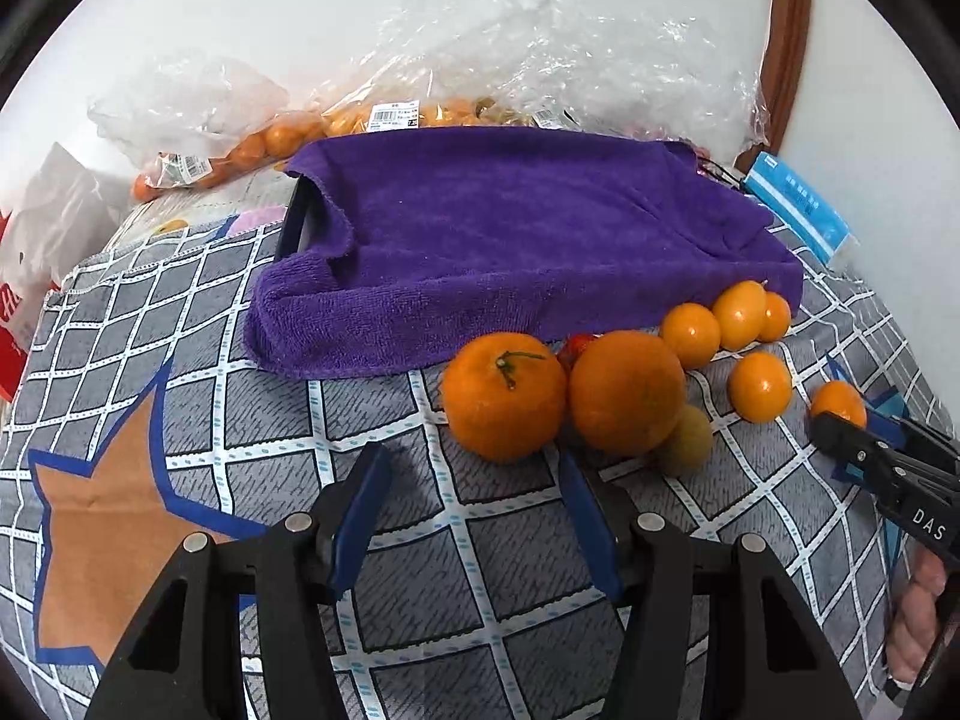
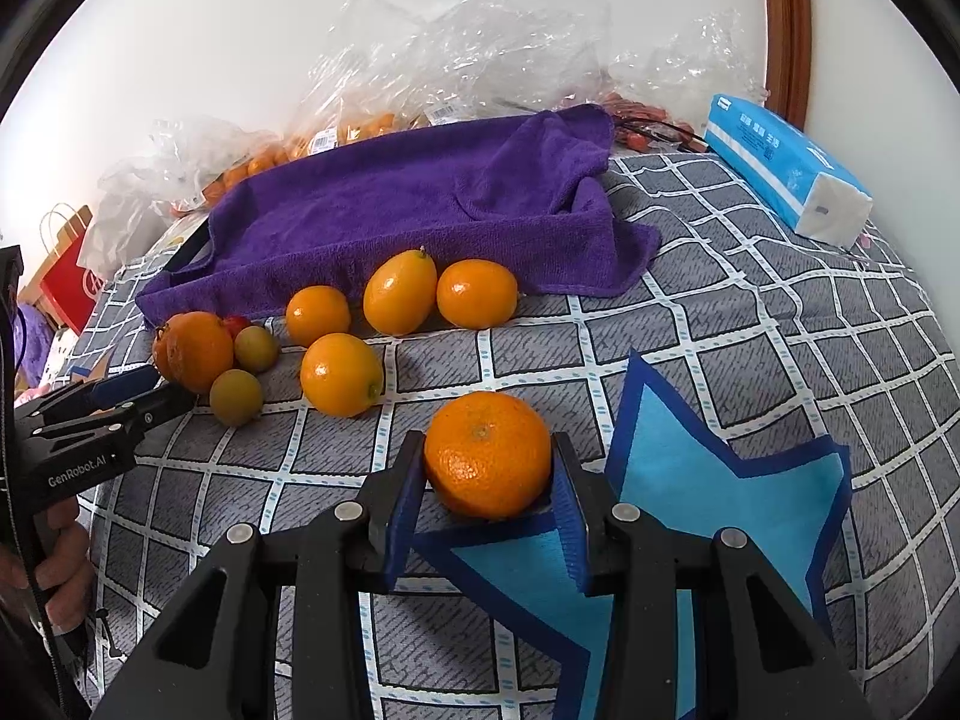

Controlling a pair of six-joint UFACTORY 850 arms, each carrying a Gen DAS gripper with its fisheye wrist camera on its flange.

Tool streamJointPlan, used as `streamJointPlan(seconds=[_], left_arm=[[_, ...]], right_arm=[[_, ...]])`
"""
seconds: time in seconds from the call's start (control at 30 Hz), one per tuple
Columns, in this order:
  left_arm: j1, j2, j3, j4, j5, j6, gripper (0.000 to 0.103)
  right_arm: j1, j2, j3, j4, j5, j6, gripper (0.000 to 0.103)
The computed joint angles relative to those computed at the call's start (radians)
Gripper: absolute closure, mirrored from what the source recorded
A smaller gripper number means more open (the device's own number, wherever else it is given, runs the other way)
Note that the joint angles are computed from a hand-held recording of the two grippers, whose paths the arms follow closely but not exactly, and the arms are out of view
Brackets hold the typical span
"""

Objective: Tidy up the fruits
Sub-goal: 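Lower the right gripper onto a tangerine by the blue star while the left approaches a large orange, then close the left gripper on the large stemmed orange while the right lifts its tangerine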

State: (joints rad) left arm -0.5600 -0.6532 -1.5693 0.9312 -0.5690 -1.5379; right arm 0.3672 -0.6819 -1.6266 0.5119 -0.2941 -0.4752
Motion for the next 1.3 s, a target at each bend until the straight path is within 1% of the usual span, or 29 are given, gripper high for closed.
streamJointPlan(seconds=[0.07, 0.2, 0.27, 0.33, 0.4, 0.47, 0.5, 0.57, 0.6, 0.63, 0.7, 0.83, 0.9, 1.0, 1.1, 1.13, 1.23, 1.3], left_arm=[[-0.002, -0.001, 0.000, 0.000, 0.010, -0.001, 0.048], [-0.003, -0.024, -0.037, -0.022, 0.007, 0.039, 0.048], [-0.004, -0.031, -0.049, -0.023, -0.002, 0.048, 0.048], [-0.001, -0.033, -0.051, -0.027, 0.002, 0.052, 0.048], [0.003, -0.024, -0.037, -0.013, 0.014, 0.025, 0.051], [0.005, -0.018, -0.028, 0.000, 0.015, 0.000, 0.060], [0.008, -0.010, -0.015, 0.016, 0.028, -0.027, 0.061], [0.016, 0.019, 0.032, 0.086, 0.085, -0.123, 0.067], [0.019, 0.036, 0.058, 0.129, 0.109, -0.185, 0.067], [0.019, 0.043, 0.068, 0.142, 0.118, -0.204, 0.067], [0.018, 0.052, 0.081, 0.125, 0.120, -0.180, 0.067], [0.002, 0.061, 0.083, 0.115, 0.089, -0.153, 0.067], [0.000, 0.058, 0.068, 0.053, 0.073, -0.095, 0.067], [0.005, 0.061, 0.073, 0.024, 0.088, -0.073, 0.067], [0.011, 0.055, 0.068, 0.013, 0.106, -0.057, 0.063], [0.013, 0.051, 0.062, 0.009, 0.103, -0.053, 0.059], [0.014, 0.028, 0.029, 0.028, 0.072, -0.065, 0.041], [0.011, 0.014, 0.014, 0.058, 0.052, -0.081, 0.041]], right_arm=[[-0.002, -0.004, -0.007, 0.014, -0.008, -0.009, 0.063], [-0.004, 0.001, 0.003, 0.043, -0.003, -0.040, 0.063], [-0.004, 0.005, 0.010, 0.090, -0.006, -0.104, 0.063], [0.000, 0.005, 0.009, 0.072, -0.003, -0.100, 0.063], [0.005, 0.007, 0.011, 0.030, 0.007, -0.065, 0.063], [0.007, 0.008, 0.014, 0.021, 0.011, -0.058, 0.063], [0.007, 0.008, 0.013, 0.025, 0.011, -0.060, 0.063], [0.005, 0.009, 0.015, 0.026, 0.015, -0.053, 0.063], [0.003, 0.008, 0.012, 0.021, 0.015, -0.041, 0.063], [0.002, 0.006, 0.010, 0.018, 0.014, -0.031, 0.063], [0.000, 0.003, 0.005, 0.023, 0.007, -0.031, 0.063], [0.001, 0.003, 0.005, 0.028, 0.008, -0.041, 0.063], [0.002, 0.002, 0.003, 0.026, 0.005, -0.043, 0.063], [0.005, 0.003, 0.004, 0.008, 0.008, -0.028, 0.063], [0.002, 0.003, 0.005, 0.030, 0.006, -0.046, 0.063], [0.001, 0.004, 0.006, 0.034, 0.007, -0.046, 0.063], [-0.001, 0.003, 0.006, 0.036, 0.008, -0.035, 0.063], [-0.003, 0.001, 0.002, 0.044, 0.002, -0.040, 0.063]])
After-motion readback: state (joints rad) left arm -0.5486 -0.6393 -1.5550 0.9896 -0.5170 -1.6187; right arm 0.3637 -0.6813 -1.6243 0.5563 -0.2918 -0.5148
